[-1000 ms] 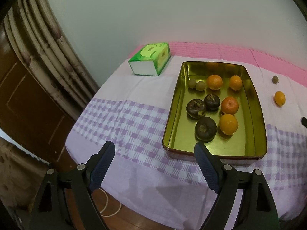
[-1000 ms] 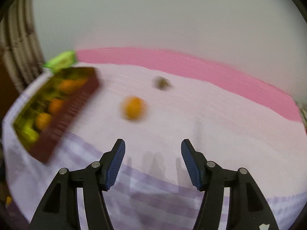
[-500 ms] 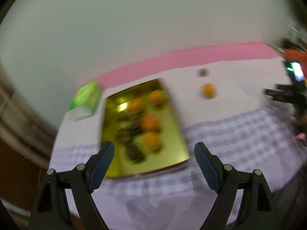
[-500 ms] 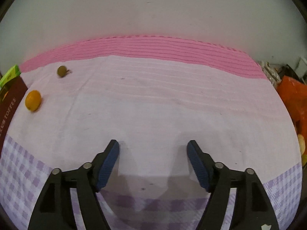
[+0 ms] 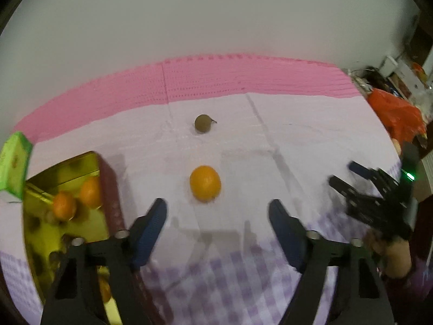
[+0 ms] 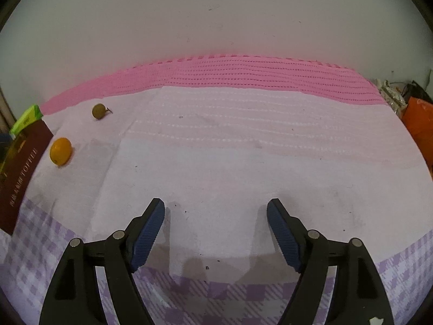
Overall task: Organize fruits
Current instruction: 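Grasp the orange on the cloth with the left gripper while the right gripper moves toward the olive fruit, then grasp the small olive fruit with the right gripper while the left gripper holds the orange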
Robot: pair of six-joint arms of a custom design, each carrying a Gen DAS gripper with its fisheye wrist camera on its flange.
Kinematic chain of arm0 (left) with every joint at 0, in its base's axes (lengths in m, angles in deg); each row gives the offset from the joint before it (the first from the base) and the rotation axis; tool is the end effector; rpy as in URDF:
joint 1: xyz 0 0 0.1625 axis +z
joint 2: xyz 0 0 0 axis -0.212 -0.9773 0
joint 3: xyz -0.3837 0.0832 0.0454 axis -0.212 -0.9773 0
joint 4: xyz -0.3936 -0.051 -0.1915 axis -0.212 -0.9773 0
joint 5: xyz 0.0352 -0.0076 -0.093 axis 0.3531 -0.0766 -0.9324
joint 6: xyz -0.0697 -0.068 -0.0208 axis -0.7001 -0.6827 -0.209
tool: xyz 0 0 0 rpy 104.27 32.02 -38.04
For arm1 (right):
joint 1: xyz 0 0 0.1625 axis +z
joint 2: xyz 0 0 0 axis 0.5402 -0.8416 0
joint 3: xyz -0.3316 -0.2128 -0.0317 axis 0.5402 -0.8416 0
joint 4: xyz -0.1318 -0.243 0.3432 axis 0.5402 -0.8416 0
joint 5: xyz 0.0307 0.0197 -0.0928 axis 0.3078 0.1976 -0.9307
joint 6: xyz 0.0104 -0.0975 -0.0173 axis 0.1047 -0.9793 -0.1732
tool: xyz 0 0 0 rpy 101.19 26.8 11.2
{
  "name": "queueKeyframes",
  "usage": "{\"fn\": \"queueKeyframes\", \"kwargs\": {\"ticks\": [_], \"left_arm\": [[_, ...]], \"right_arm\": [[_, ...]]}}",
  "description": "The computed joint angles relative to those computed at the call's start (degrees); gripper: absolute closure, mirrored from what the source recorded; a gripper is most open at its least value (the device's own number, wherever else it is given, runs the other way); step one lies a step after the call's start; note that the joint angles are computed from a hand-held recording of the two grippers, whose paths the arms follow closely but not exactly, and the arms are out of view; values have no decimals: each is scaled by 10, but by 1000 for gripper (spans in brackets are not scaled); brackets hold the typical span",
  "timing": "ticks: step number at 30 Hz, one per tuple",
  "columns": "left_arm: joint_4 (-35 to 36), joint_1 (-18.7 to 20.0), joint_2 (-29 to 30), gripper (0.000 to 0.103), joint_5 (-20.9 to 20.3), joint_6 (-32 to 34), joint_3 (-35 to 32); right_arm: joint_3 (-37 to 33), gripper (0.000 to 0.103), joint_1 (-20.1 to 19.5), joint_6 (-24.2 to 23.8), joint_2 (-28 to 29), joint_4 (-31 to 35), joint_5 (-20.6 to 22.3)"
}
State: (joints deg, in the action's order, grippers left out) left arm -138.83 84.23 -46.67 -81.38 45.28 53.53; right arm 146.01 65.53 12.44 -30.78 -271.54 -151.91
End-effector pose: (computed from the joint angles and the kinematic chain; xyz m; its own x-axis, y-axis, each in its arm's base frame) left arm -0.0250 -0.7315 0.2129 -0.7833 -0.0907 -0.6150 0.2203 0.8846 -0.4111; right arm 0.1762 -0.6729 -0.0169 -0.6738 -0.1692 0.7192 -0.5748 0.7316 -0.3664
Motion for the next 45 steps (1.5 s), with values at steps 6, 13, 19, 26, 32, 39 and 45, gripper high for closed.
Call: {"fn": "queueKeyframes", "kwargs": {"ticks": [6,13,19,26,32,39,45], "left_arm": [[53,30,47,45,12,-22,-62],[35,51,74,66,-22,0,-89],[-22,36,66,67,10,4,-44],[-78,11,4,66,-13,-31,46],[-94,7,-43,66,-36,-75,99],[-95,0,-63,66,-44,-80,117],[-95,1,-73,66,-50,-82,124]], "right_arm": [[1,25,-1,3,-3,16,14],[3,21,-1,-1,-4,20,16],[-1,21,2,-3,1,14,10],[-50,21,24,-15,12,84,84],[-198,22,44,-100,94,212,176],[-398,33,47,-109,210,345,142],[-484,48,49,-118,259,394,123]]}}
